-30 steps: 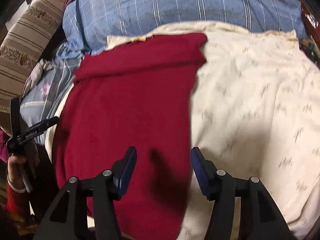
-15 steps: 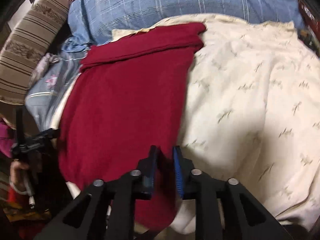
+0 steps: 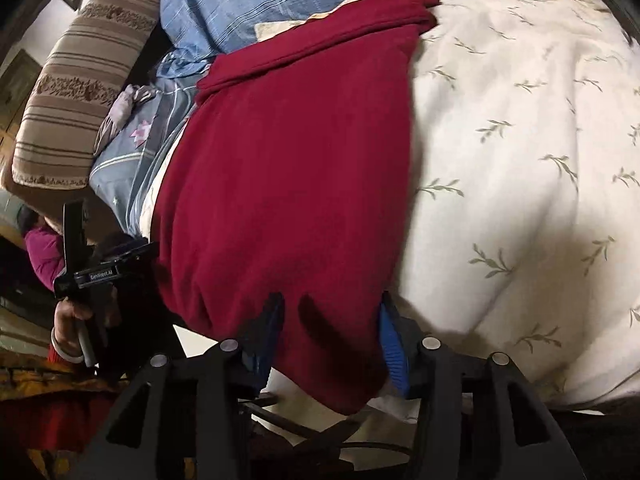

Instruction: Fold small clothes

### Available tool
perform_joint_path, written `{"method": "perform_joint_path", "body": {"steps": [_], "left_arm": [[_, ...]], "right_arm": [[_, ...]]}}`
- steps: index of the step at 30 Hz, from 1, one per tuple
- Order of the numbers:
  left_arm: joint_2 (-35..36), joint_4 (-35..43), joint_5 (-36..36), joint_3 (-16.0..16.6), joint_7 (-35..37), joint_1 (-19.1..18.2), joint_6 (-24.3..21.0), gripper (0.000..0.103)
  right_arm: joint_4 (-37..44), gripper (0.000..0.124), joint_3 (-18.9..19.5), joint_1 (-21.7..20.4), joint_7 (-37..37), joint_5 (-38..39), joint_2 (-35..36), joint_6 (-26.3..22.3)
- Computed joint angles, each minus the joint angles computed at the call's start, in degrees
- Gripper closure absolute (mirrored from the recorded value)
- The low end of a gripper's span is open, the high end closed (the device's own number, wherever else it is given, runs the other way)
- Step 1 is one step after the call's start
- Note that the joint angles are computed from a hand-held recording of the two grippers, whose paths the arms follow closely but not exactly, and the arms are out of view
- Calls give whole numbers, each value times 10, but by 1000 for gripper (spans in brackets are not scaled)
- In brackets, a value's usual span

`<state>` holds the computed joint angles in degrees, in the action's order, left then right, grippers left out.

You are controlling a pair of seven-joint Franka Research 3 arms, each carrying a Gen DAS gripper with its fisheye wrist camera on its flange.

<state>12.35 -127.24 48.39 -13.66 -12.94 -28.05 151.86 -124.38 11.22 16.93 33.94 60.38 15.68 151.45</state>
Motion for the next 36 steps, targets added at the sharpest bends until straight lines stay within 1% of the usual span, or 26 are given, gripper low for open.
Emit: {"method": "perform_joint_path", "body": {"steps": [1, 2, 3, 5, 6, 7, 8, 9, 10, 12, 13, 17, 20, 22, 24, 27, 29, 31, 33, 35, 36], "left_arm": [[1, 1, 2, 0, 0, -1, -2, 6], [1, 2, 4, 0, 0, -3, -6, 8], [-2, -1, 6, -1, -1, -5, -13, 12], [-1, 6, 9, -4, 3, -8, -25, 30], [-4, 4, 13, -4, 4, -9, -25, 55], [-10, 2, 7, -7, 12, -7, -30, 77], [-17, -6, 2, 0, 16, -9, -18, 83], [-27, -26, 2, -3, 14, 10, 27, 93], [-32, -37, 0, -1, 12, 17, 55, 95], [-44, -55, -2, 3, 6, 29, 97, 99], [-52, -63, 0, 4, 8, 32, 108, 99], [-68, -61, 28, 6, 0, 41, 133, 99], [-75, -42, 63, 8, -12, 46, 136, 99], [-79, -30, 88, 9, -21, 52, 130, 99], [-81, -23, 108, 10, -27, 60, 136, 99], [-71, 0, 142, 15, -41, 70, 129, 99], [-59, 17, 160, 22, -50, 77, 130, 99], [-49, 34, 173, 30, -60, 83, 128, 99], [-41, 52, 191, 38, -70, 86, 118, 99], [-27, 81, 201, 48, -74, 94, 102, 99], [-23, 88, 202, 51, -72, 98, 102, 99]], "right_arm": [[1, 76, 0, -1, -6, -2, 0, -7], [2, 81, 2, -1, -10, 1, 1, -8], [4, 85, 2, -2, -12, 2, 1, -10], [7, 110, 1, 1, -6, 1, 4, -6], [9, 110, 2, 1, -7, 4, 4, -8], [12, 112, 5, -5, -19, 16, 2, -18], [14, 114, 7, -8, -32, 28, 0, -25], [15, 115, 10, -11, -49, 46, -4, -33], [17, 115, 11, -15, -68, 67, -9, -44], [23, 116, 9, -14, -90, 94, -15, -57], [24, 119, 7, -11, -97, 104, -18, -57], [41, 120, -1, -13, -130, 158, -24, -82], [63, 120, -7, -9, -138, 186, -16, -82], [72, 120, -10, -6, -134, 186, -12, -72], [86, 120, -10, -7, -134, 194, -4, -65], [117, 120, -9, -5, -126, 196, 14, -42], [147, 120, -7, -5, -107, 187, 33, -27], [180, 120, 0, -8, -105, 194, 53, -17], [211, 120, 7, -11, -104, 200, 74, 1], [263, 120, 12, -8, -84, 189, 110, 27], [290, 120, 14, -7, -68, 179, 129, 38]]}}
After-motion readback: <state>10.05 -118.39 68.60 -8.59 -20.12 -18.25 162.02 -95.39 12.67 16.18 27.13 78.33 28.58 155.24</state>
